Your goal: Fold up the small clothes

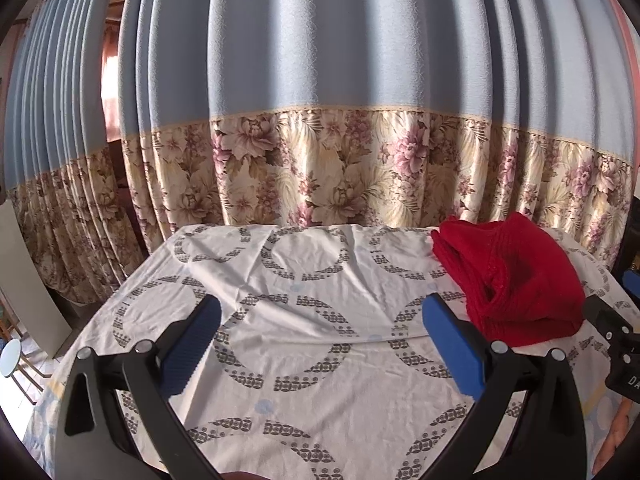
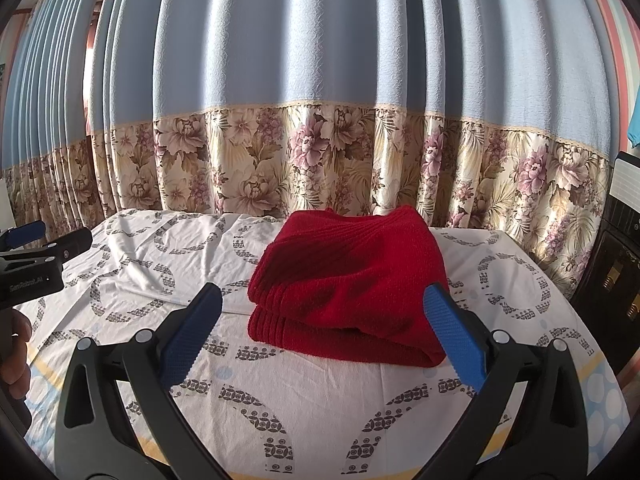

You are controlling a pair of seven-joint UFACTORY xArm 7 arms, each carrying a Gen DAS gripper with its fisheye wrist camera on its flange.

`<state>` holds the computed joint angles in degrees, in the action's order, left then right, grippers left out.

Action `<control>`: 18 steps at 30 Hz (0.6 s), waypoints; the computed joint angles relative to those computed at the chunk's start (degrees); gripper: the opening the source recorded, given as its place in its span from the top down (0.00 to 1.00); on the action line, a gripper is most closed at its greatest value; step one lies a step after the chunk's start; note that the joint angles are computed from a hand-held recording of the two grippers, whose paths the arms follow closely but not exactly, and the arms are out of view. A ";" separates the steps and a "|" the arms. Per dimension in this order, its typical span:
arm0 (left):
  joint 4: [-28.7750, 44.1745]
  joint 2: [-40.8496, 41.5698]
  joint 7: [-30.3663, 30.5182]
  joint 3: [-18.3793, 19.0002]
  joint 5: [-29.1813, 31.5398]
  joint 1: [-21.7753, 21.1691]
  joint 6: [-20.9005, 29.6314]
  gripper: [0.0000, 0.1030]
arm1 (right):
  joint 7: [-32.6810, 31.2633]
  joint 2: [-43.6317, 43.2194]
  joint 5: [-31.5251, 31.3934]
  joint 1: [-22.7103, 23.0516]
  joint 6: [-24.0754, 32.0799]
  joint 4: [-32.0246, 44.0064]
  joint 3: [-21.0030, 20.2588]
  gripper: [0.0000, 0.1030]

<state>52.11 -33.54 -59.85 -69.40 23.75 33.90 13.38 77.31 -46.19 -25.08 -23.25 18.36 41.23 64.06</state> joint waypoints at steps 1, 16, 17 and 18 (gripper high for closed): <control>0.07 -0.25 0.00 -0.15 0.07 0.16 0.16 0.02 | -0.04 0.13 -0.06 -0.08 -0.11 0.03 0.01 0.03; 0.27 -1.19 1.37 -1.15 -1.57 1.06 -0.18 0.02 | 0.14 0.20 -0.34 0.01 -0.39 -0.21 -0.17 0.03; 0.21 -1.15 1.52 -0.94 -1.65 0.84 -0.18 0.02 | 0.20 0.11 -0.34 0.04 -0.44 -0.29 -0.17 0.03; 0.23 -1.21 1.48 -0.99 -1.71 0.88 -0.14 0.02 | 0.14 0.14 -0.36 -0.01 -0.34 -0.20 -0.15 0.03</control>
